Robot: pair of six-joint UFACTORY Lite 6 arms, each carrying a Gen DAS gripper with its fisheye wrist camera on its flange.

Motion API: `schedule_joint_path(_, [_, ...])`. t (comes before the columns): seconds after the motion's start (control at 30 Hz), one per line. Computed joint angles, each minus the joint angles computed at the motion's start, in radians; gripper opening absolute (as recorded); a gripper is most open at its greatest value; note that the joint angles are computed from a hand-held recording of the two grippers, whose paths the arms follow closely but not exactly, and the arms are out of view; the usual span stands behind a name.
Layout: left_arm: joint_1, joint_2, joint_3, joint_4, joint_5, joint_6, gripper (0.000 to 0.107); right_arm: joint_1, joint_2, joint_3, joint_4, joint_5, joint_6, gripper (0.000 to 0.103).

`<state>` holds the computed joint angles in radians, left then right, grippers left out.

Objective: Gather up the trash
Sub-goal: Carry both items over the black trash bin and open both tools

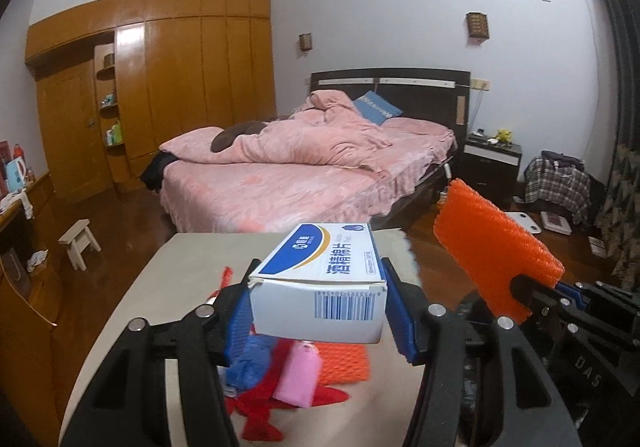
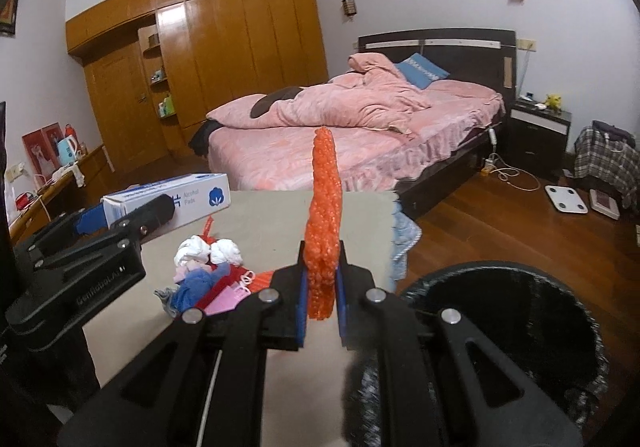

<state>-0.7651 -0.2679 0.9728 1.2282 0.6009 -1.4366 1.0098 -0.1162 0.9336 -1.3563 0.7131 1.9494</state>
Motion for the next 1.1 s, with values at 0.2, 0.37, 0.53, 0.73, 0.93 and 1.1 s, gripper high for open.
schedule_joint_path(0.2, [-0.131,0.058,0.077,0.012,0.063,-0.036,0.057,0.059,-0.186,-0.141,0.066,0.117,-0.023,0.011])
schedule_joint_path(0.37, [-0.221,0.116,0.136,0.032,0.094,-0.068,0.057,0.092,-0.323,-0.244,0.109,0.206,-0.033,0.011])
schedule_joint_path(0.53, [-0.296,0.184,0.188,0.057,0.108,-0.101,0.057,0.141,-0.470,-0.348,0.166,0.318,-0.042,0.011])
schedule_joint_path(0.73, [-0.369,0.295,0.278,0.062,0.101,-0.117,0.057,0.199,-0.625,-0.447,0.223,0.449,-0.047,0.011])
schedule_joint_path(0.93, [-0.421,0.382,0.353,0.062,0.090,-0.120,0.057,0.294,-0.756,-0.529,0.280,0.604,-0.026,0.011])
schedule_joint_path(1.1, [-0.445,0.454,0.411,0.055,0.070,-0.116,0.057,0.358,-0.890,-0.601,0.321,0.719,-0.031,0.011])
